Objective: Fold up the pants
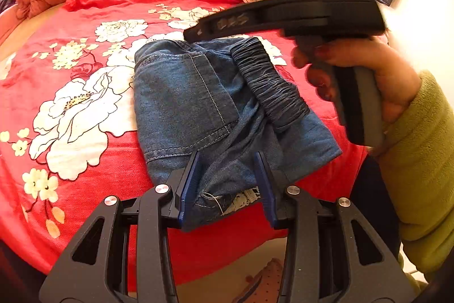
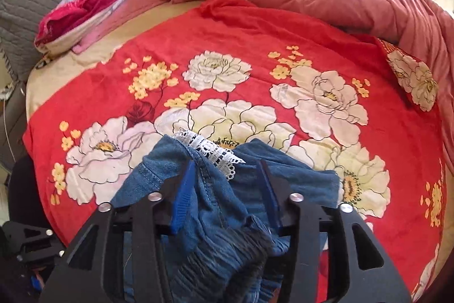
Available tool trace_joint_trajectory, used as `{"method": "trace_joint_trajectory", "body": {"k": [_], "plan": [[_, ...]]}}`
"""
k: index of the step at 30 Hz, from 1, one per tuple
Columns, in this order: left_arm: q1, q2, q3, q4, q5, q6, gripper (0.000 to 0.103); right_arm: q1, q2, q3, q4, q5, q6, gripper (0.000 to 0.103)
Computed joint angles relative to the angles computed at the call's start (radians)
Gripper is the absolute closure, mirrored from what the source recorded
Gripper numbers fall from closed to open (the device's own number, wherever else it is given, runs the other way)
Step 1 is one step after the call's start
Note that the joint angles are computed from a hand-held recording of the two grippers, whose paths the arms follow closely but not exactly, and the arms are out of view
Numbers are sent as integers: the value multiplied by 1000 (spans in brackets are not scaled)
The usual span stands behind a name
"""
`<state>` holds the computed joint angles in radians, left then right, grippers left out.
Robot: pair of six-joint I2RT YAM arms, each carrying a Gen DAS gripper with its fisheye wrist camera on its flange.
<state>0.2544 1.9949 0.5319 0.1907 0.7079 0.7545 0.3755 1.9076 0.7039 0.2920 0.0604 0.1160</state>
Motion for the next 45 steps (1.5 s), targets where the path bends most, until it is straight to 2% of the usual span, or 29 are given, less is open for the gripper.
{"method": "trace_joint_trajectory", "body": {"k": [4, 10, 14, 18, 22, 27, 34, 39, 41, 43, 45], "plan": [[0, 0, -1, 1, 0, 0, 72, -15, -129, -119, 60, -39, 33, 50], [-1, -8, -9, 4, -3, -2, 72, 38, -270, -257, 95, -4, 70, 50], [-2, -10, -11, 5, -5, -1, 72, 80, -307, -328, 128, 38, 103, 50], [2, -15, -17, 2, -6, 3, 72, 110, -297, -381, 170, 43, 137, 50], [10, -19, -17, -11, -2, 12, 72, 147, -233, -377, 151, 110, 171, 50], [21, -24, -21, -32, 1, 35, 72, 109, -166, -417, 240, 65, 203, 50], [33, -22, -25, -39, -2, 57, 72, 104, -156, -424, 257, 49, 226, 47], [78, -40, -19, -132, 16, 138, 72, 105, -274, -498, 296, 29, 238, 47], [109, -52, 3, -218, 36, 191, 72, 121, -354, -539, 294, 32, 237, 47], [157, -62, 52, -348, 72, 245, 72, 158, -456, -579, 265, 47, 236, 47], [194, -80, 82, -389, 97, 245, 71, 200, -525, -602, 236, 66, 232, 47]]}}
